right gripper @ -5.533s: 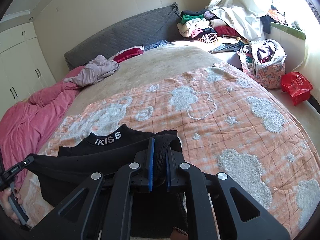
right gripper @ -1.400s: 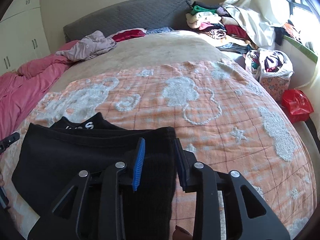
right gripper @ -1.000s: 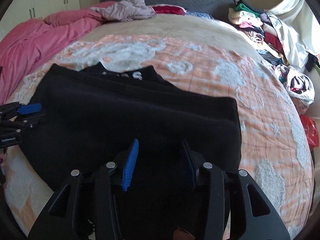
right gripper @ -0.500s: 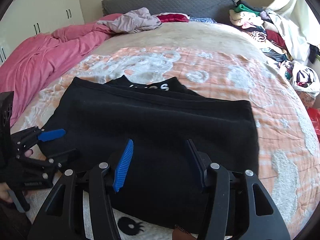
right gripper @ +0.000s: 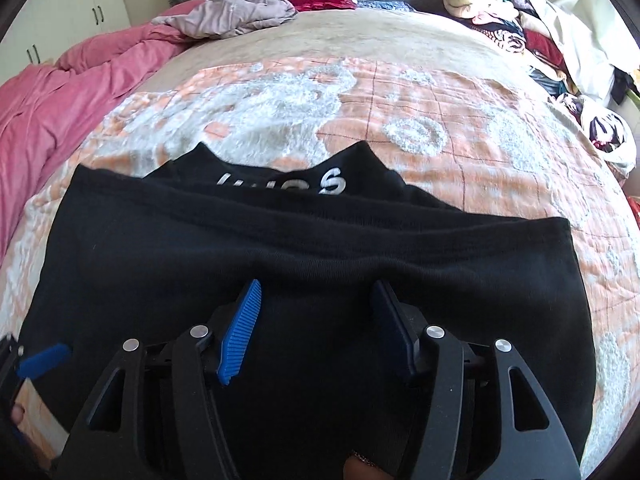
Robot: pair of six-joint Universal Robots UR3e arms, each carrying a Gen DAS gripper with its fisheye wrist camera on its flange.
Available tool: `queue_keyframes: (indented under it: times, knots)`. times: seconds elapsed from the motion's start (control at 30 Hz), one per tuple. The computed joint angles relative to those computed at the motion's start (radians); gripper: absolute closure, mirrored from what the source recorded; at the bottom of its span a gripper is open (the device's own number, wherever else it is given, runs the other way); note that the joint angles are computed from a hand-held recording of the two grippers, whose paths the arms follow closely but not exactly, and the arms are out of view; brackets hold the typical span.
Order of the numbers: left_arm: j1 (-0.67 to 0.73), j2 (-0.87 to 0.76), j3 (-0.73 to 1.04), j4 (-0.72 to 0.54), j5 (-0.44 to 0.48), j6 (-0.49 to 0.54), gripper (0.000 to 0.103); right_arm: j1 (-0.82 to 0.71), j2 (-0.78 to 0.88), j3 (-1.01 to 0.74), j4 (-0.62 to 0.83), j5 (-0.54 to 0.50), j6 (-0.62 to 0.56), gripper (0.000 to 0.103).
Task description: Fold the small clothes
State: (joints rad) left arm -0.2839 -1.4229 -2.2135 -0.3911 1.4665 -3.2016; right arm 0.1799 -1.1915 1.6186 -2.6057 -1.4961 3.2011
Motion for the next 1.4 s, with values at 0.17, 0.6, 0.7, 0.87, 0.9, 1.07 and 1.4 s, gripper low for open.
queue_keyframes:
  times: [0.17,0.6,0.7,0.87,0.9,1.07,1.4]
  knots:
    - [0.048,0.046,-0.022,-0.024,-0.061,0.013,0.038,-0.020,0.023,-0.030,-0.018,0.018,0.027,0.047]
    - [0.149,0.180,-0.047,-0.118,-0.167,0.058,0.029,-0.089,-0.210,0.116,-0.053,0.074,0.033,0.026]
    - [0.159,0.203,-0.052,-0.121,-0.169,0.055,0.025,-0.096,-0.269,0.144,-0.045,0.091,0.026,0.016]
    - [0.179,0.244,-0.049,-0.156,-0.169,0.064,0.011,-0.099,-0.379,0.219,-0.058,0.124,0.025,0.010]
    - [0.184,0.253,-0.050,-0.159,-0.168,0.066,0.010,-0.096,-0.401,0.231,-0.061,0.127,0.027,0.009]
    - [0.245,0.313,-0.055,-0.205,-0.182,0.068,0.010,-0.081,-0.471,0.265,-0.061,0.138,0.047,0.007]
    - [0.397,0.444,-0.068,-0.302,-0.224,0.096,0.010,0.058,-0.497,0.261,-0.087,0.040,0.037,0.006]
